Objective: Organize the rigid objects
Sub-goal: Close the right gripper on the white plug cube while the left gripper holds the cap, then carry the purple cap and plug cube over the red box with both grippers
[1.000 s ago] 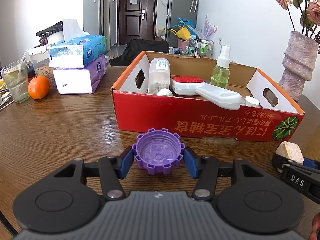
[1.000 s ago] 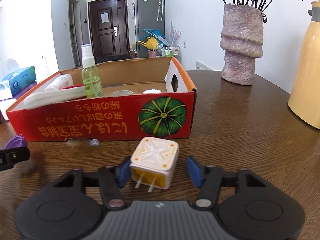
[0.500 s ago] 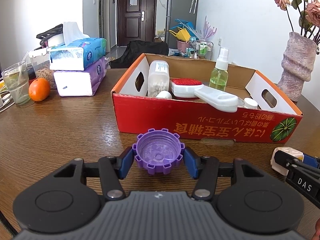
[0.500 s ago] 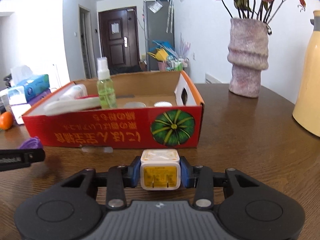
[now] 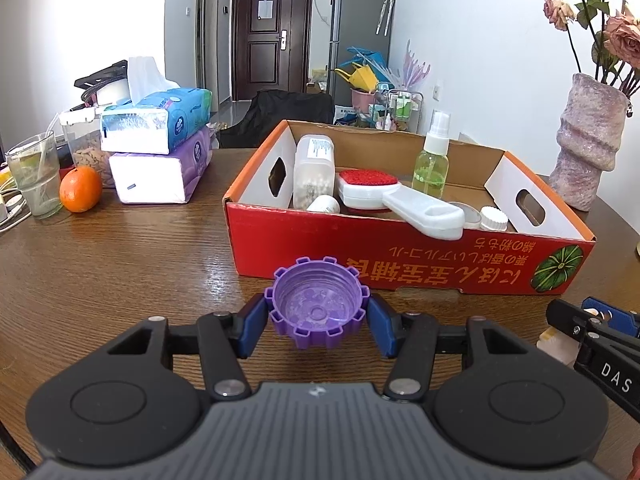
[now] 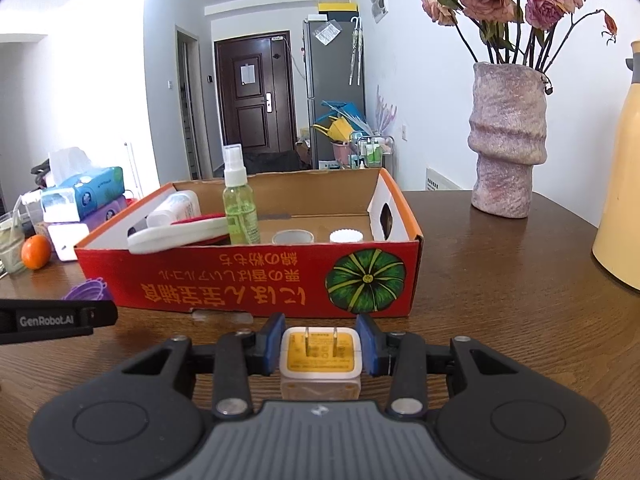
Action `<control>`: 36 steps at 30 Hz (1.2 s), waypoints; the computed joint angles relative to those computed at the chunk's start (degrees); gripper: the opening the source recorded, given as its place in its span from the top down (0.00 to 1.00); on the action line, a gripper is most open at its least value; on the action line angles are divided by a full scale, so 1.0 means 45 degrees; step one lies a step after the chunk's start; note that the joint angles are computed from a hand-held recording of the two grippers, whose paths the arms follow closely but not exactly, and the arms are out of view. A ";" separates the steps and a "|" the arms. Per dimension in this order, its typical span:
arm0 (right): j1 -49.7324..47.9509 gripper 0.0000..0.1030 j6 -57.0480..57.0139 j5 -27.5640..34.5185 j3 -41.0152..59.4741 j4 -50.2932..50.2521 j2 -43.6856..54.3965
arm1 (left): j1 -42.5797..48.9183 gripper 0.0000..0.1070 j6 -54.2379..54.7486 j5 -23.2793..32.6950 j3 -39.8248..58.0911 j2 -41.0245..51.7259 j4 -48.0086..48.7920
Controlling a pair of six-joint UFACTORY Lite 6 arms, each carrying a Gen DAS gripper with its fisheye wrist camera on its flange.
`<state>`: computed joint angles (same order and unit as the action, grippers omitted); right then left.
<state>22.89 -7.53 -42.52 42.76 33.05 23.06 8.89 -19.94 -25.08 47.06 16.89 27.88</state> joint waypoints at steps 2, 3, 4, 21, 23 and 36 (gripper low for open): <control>-0.0012 0.63 -0.0018 0.0112 -0.0011 -0.0068 -0.0044 | -0.0028 0.48 0.0059 0.0058 0.0043 0.0051 -0.0057; -0.0031 0.63 -0.0077 0.0226 0.0052 -0.0096 -0.0006 | -0.0028 0.48 0.0075 0.0070 0.0054 0.0066 -0.0072; -0.0039 0.63 -0.0138 0.0331 0.0124 -0.0097 0.0067 | -0.0025 0.48 0.0066 0.0074 0.0058 0.0067 -0.0063; 0.0199 0.63 -0.0659 0.0525 0.0129 0.0406 0.0018 | 0.0082 0.48 -0.0349 -0.0015 -0.0040 -0.0236 0.0357; 0.0157 0.63 -0.0525 0.0402 -0.0035 0.0261 -0.0227 | 0.0058 0.48 -0.0372 0.0040 -0.0040 -0.0353 0.0384; 0.0196 0.63 -0.0345 -0.0486 -0.0435 0.0005 -0.1302 | 0.0178 0.48 -0.1576 0.0185 0.0335 -0.1217 0.1004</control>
<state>23.77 -9.09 -44.70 40.81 33.08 17.20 9.69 -27.03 -24.25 48.57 11.41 32.40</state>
